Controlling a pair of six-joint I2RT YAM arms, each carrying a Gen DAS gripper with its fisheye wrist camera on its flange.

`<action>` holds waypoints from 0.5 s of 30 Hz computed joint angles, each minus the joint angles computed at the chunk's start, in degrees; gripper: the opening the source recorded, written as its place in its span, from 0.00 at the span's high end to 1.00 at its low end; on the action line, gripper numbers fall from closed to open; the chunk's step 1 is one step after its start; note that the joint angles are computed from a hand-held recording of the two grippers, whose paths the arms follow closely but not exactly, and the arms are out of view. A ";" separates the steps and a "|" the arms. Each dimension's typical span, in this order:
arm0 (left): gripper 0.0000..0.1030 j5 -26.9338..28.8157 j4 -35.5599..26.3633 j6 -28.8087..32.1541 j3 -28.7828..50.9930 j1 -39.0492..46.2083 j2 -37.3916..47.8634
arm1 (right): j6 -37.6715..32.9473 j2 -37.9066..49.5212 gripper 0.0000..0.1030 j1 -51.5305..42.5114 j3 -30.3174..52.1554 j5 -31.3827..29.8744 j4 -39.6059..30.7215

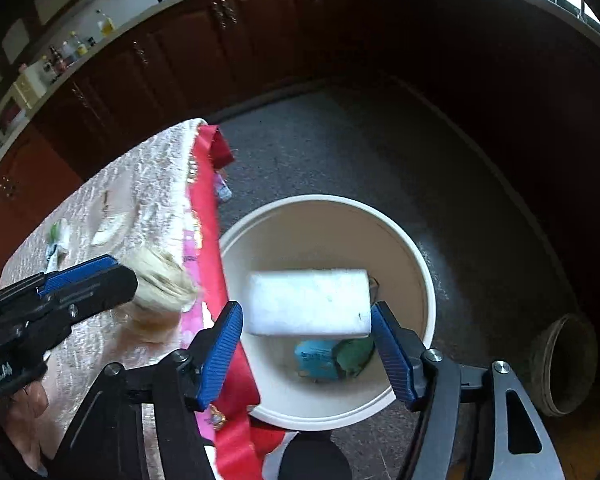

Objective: Collect trash
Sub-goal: 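Carry paper ball and foam block over the white bucket and open both grippers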

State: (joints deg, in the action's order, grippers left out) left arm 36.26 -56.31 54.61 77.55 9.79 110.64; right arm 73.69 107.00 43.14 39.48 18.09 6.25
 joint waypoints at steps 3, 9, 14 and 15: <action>0.53 -0.84 1.13 0.27 -0.93 0.39 -0.45 | 0.19 0.87 0.37 -0.65 -1.23 -1.33 2.53; 0.53 -0.68 2.45 1.99 -1.68 2.91 -2.34 | 1.83 2.01 0.37 -0.04 -1.51 -2.17 4.88; 0.53 -0.33 3.49 2.32 -0.79 5.23 -3.34 | 1.42 1.32 0.37 1.41 0.95 -0.70 2.12; 0.53 -0.27 3.65 2.44 -0.70 5.78 -3.65 | 1.55 0.67 0.37 1.86 1.31 -0.01 1.38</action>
